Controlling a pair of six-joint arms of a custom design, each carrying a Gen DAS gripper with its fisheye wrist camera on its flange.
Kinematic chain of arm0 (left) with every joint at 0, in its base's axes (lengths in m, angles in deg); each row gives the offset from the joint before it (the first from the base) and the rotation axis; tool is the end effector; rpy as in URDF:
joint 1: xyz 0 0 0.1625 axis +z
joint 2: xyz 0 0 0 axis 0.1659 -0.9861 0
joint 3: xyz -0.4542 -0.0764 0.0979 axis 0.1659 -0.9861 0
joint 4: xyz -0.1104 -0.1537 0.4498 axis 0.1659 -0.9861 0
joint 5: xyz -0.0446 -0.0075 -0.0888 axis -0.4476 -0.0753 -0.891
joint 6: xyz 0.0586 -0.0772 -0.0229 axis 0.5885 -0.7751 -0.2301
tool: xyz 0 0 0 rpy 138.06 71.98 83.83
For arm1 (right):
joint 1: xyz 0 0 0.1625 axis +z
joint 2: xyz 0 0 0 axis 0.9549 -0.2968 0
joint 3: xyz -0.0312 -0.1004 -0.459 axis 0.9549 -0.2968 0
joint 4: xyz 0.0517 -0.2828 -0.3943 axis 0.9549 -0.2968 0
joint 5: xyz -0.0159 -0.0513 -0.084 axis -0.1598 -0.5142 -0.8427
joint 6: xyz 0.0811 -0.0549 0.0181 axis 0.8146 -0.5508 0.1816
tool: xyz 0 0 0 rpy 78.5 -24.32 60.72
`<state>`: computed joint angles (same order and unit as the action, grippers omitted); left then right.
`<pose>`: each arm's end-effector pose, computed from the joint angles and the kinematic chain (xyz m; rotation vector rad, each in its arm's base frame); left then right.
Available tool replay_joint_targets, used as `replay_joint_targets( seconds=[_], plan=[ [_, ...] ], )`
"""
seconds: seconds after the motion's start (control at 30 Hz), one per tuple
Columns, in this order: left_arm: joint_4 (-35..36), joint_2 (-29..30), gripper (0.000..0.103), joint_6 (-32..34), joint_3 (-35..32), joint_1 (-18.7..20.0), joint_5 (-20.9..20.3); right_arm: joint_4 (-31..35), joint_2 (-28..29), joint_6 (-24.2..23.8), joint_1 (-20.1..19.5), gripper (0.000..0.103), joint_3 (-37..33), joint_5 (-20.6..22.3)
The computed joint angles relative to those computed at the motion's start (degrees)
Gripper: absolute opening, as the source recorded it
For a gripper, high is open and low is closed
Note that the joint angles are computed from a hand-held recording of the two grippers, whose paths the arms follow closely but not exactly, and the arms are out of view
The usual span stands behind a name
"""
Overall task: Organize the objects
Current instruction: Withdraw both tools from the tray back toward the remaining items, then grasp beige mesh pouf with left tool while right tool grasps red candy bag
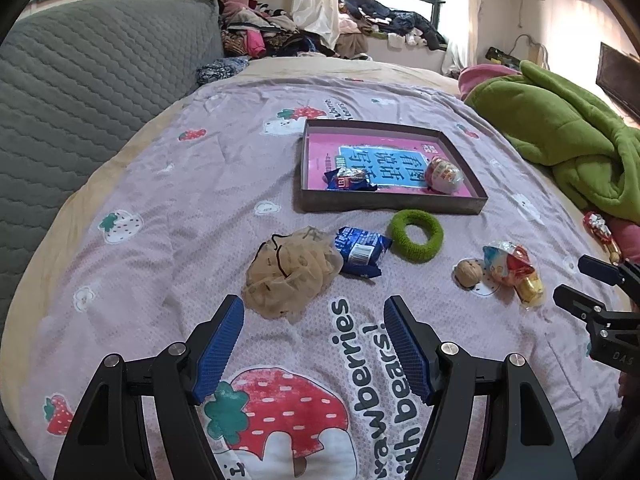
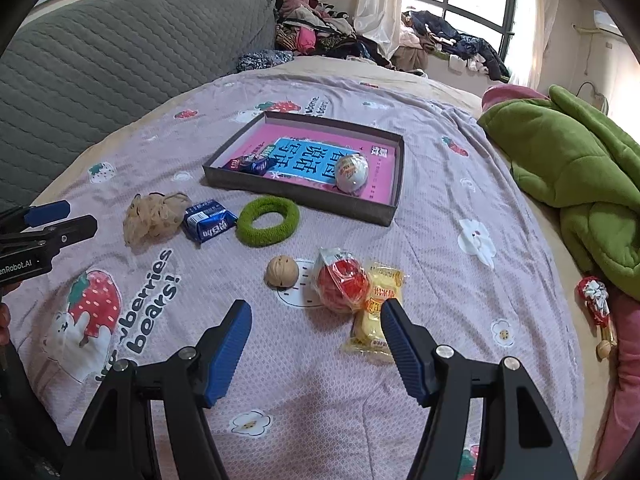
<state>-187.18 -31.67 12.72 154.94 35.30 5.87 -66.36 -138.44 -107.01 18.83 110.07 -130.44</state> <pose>-0.3691 -0.6828 0.0887 0.0609 2.1386 -0.9532 0.1192 -0.7701 0.3361 0.9693 -2.2991 0.5716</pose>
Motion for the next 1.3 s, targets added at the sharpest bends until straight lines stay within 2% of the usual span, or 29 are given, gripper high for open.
replay_joint_targets(
  seconds=[0.13, 1.3],
  plan=[
    [-2.00, 0.34, 0.074, 1.25, 0.31, 0.44, -0.57, 0.13, 0.38, 0.16, -0.34, 0.067, -0.14, -0.06],
    [-3.70, 3.61, 0.074, 4.85, -2.93, 5.14, -3.01, 0.36, 5.51, 1.00, -1.35, 0.067, -4.92, -1.75]
  ],
)
